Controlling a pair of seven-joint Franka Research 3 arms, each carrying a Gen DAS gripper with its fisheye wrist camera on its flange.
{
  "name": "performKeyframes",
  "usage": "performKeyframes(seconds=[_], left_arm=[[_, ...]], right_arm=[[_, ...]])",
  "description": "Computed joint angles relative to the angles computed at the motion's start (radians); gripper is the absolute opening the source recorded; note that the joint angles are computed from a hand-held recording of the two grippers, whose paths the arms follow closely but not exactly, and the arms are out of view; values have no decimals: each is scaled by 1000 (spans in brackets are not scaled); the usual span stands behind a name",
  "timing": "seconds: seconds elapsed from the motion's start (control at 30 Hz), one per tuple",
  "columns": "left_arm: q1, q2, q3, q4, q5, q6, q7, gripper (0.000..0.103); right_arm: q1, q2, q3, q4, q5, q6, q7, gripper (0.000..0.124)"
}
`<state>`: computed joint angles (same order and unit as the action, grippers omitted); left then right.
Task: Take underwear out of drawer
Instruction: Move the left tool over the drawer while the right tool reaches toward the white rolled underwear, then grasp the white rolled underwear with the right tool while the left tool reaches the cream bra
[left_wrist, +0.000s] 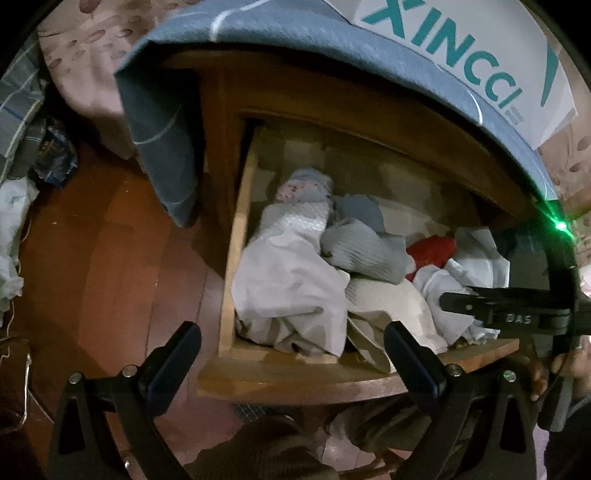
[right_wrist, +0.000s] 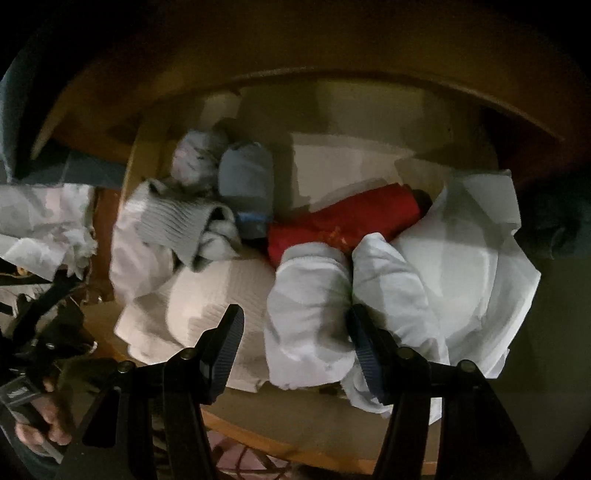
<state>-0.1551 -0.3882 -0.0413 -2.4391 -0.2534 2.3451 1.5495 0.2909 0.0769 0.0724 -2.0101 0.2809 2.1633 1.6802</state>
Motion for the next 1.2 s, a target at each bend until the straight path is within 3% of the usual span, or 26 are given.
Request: performKeyframes(seconds=[0.27, 0.33, 0.47, 0.87, 1.2], left_arm=[[-22, 20, 2, 28, -44, -41, 38, 101], [-26, 31, 1, 44, -64, -65, 43, 101], [-31, 51, -10, 70, -98, -95, 46, 101], [-19, 132, -26, 170, -226, -257, 18, 102], [10, 223, -59, 256, -265, -355, -49, 102]], right_arm=[[26, 37, 5, 13, -107, -14, 23, 59], [33, 32, 5, 9, -141, -7, 39, 50], [40, 0, 8, -28, -170, 28, 42, 45], [14, -199, 6, -233, -22, 250, 5, 43], [5, -263, -4, -300, 116, 299, -59, 43]])
